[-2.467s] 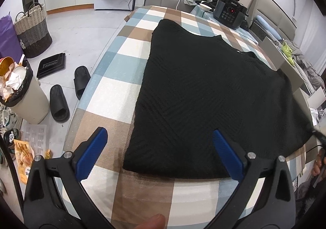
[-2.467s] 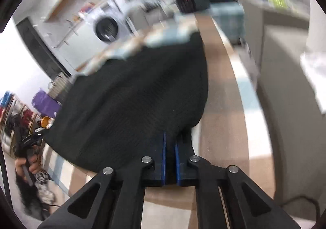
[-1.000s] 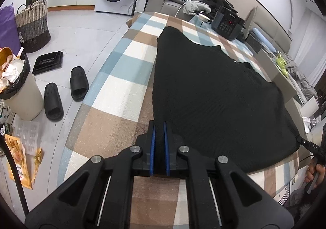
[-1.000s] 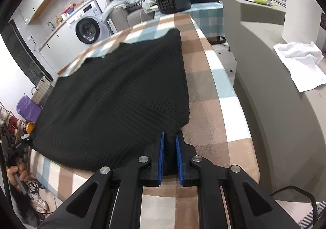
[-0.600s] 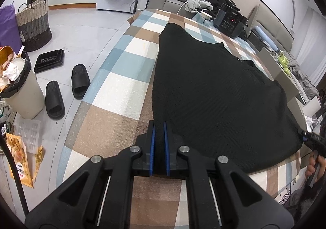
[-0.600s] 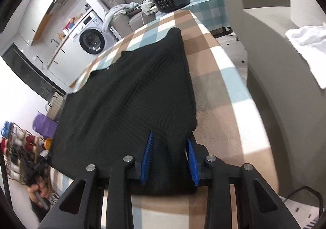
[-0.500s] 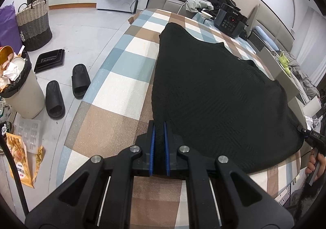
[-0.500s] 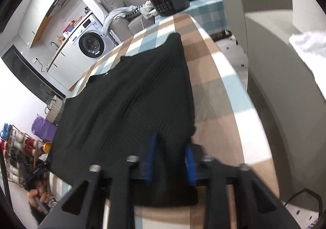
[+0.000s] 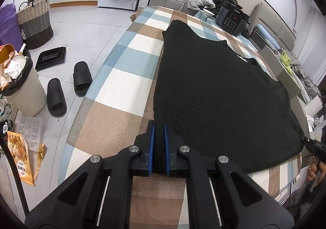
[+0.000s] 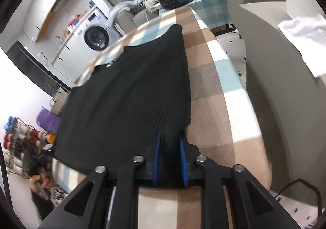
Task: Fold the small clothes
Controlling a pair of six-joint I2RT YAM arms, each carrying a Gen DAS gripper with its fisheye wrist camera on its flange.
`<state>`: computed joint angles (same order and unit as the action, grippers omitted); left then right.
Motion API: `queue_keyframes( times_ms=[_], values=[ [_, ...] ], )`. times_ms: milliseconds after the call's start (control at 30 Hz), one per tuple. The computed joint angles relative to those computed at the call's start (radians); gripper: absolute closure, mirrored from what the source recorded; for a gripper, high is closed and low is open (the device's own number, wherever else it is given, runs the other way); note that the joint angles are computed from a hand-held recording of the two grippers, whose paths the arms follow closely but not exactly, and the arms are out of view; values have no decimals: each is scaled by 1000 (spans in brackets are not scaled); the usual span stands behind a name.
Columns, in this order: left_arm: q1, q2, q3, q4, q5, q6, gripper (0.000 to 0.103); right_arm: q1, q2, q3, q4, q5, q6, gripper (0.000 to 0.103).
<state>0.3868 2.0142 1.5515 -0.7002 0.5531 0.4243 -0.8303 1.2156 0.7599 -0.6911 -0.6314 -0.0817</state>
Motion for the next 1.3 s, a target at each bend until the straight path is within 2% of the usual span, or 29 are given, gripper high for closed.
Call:
queue_keyframes(
  times_ms=[100, 133, 233, 333, 400, 567, 600, 667, 733, 767, 833, 933, 1033, 1167, 1300],
  values=[
    [-2, 3, 1, 0, -4, -1, 97, 26, -32, -30, 21, 47, 5, 83],
    [-3, 1, -1, 3, -6, -1, 97, 37, -38, -35, 35, 58, 8, 94],
    [0, -9, -10, 6, -4, 2, 97, 74, -123, -41, 29, 67, -1, 96],
    [7, -8, -10, -1, -5, 7, 97, 130, -110, -27, 2, 206, 12, 96],
    [12, -3, -3, -12, -1, 7, 97, 155, -95, -24, -2, 261, 38, 96],
    [23, -11, 17, -62, -13, 12, 96, 115, -203, -25, -17, 244, 90, 85],
    [26, -12, 23, -77, -14, 10, 93, 107, -225, -25, -21, 234, 104, 80],
    [45, -22, 27, -102, -23, -4, 81, 92, -284, -27, -26, 200, 136, 69],
    [74, -35, 18, -107, -28, -43, 57, 110, -363, -44, -16, 194, 200, 55],
    [90, -39, 16, -115, -22, -56, 52, 126, -382, -42, -19, 194, 223, 53],
    [139, -35, 22, -156, 39, -74, 51, 186, -417, -39, -23, 199, 272, 47],
    [186, -31, 11, -204, 112, -88, 51, 297, -436, -54, 11, 231, 339, 46],
    [204, -47, -38, -247, 186, -48, 51, 399, -403, -63, 59, 258, 404, 46],
    [175, -73, -100, -230, 213, -47, 51, 504, -395, -72, 94, 292, 468, 46],
    [127, -76, -136, -151, 225, -134, 51, 552, -379, -82, 136, 302, 505, 46]
  ],
)
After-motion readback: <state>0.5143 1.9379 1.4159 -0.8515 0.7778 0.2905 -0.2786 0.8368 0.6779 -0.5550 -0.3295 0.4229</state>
